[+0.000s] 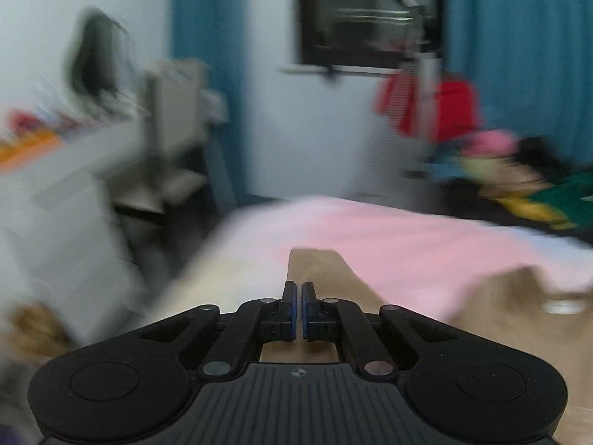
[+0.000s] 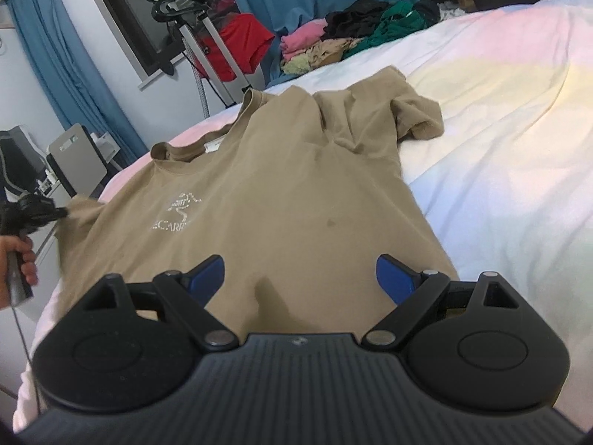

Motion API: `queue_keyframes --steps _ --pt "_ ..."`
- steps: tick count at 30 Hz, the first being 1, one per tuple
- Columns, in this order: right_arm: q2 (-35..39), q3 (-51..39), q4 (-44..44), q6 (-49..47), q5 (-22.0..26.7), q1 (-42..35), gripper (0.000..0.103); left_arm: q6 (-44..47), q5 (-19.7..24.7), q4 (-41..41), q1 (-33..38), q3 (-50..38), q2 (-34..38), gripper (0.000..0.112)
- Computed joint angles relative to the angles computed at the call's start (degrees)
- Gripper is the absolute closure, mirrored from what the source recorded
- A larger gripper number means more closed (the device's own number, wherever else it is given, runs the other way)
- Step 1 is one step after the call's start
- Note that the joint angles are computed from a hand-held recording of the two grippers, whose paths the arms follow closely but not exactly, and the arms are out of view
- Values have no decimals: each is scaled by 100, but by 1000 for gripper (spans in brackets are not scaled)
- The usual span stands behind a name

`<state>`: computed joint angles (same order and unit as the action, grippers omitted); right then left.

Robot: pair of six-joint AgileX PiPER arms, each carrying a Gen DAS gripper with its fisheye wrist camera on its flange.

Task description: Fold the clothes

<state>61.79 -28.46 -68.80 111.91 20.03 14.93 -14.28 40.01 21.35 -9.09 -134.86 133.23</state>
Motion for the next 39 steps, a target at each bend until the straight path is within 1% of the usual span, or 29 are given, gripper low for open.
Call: queue_keyframes --steps 1,2,3,4,5,6,7,8,9,11,14,18,19,20,21,22,23,24,25,27,28,30,31,33,35,36,37,38,39 --pt "1 -2 -80 72 99 54 13 -173 229 344 -67 -319 179 108" --pt "3 -5 -131 108 164 88 13 -247 516 458 -114 -618 342 108" --pt "-4 0 -153 123 196 99 13 -239 669 344 -86 -711 398 105" --pt "-11 5 -174 138 230 110 13 -139 594 0 11 -575 326 100" --pt "-21 10 -184 143 246 110 13 -39 388 -358 114 -209 134 95" --pt "-39 15 -176 137 227 94 13 -55 95 -622 226 364 -161 77" --pt "-58 18 -162 124 207 73 13 -128 -168 -849 344 936 -459 54" --pt "-78 22 -146 108 186 53 13 -139 -386 -1122 468 1421 -715 47" --pt "-100 26 -128 90 166 38 13 -97 -568 -1438 596 1846 -943 43" --pt "-157 38 -92 50 135 40 13 121 -818 -2210 885 2567 -1320 43" --pt "-171 28 -83 59 145 86 13 670 -946 -3645 1399 3418 -1686 42" --pt "-203 17 38 -13 182 140 13 2113 -1321 -5828 1889 4443 -2041 45" --pt "-223 20 30 -5 206 173 13 2579 -1355 -6401 1973 4588 -2075 50" --pt "-243 23 20 6 230 207 13 3107 -1333 -6974 2017 4618 -2060 53" --pt "-257 27 -4 24 242 234 13 3425 -1232 -7338 2059 4613 -2042 55" --pt "-249 27 -51 52 236 249 13 3531 -1131 -7472 2075 4613 -2038 58" --pt "-221 10 -61 48 258 265 13 3425 -1026 -7377 2055 4550 -1993 61" --pt "-195 -7 -67 51 287 279 13 3138 -908 -7053 1998 4436 -1942 73" --pt "-186 -10 -75 52 292 280 13 2796 -782 -6648 1931 4311 -1920 90" --pt "-183 -15 -42 9 313 290 13 2538 -630 -6233 1834 4162 -1895 103" --pt "-197 -19 -17 -17 350 314 13 2335 -803 -5837 1738 4203 -1990 104" --pt "-237 -21 11 -43 432 371 13 1681 -1429 -4691 1489 4501 -2263 104" --pt "-271 -15 -2 -33 466 391 13 1341 -1521 -4118 1395 4545 -2323 104" --pt "-313 -3 -120 54 564 446 13 676 -1523 -2973 1213 4552 -2391 103" --pt "-313 1 -221 120 656 491 13 -117 -1338 -1912 938 4450 -2340 102" --pt "-308 10 -261 150 673 497 13 -426 -1398 -1653 842 4539 -2383 97" --pt "-307 16 -284 165 689 501 13 -544 -1526 -1623 808 4712 -2493 84" --pt "-318 23 -295 162 684 488 13 -434 -1622 -1766 819 4875 -2623 76" --pt "-329 30 -306 158 676 471 13 -472 -1716 -1687 789 5066 -2782 60"
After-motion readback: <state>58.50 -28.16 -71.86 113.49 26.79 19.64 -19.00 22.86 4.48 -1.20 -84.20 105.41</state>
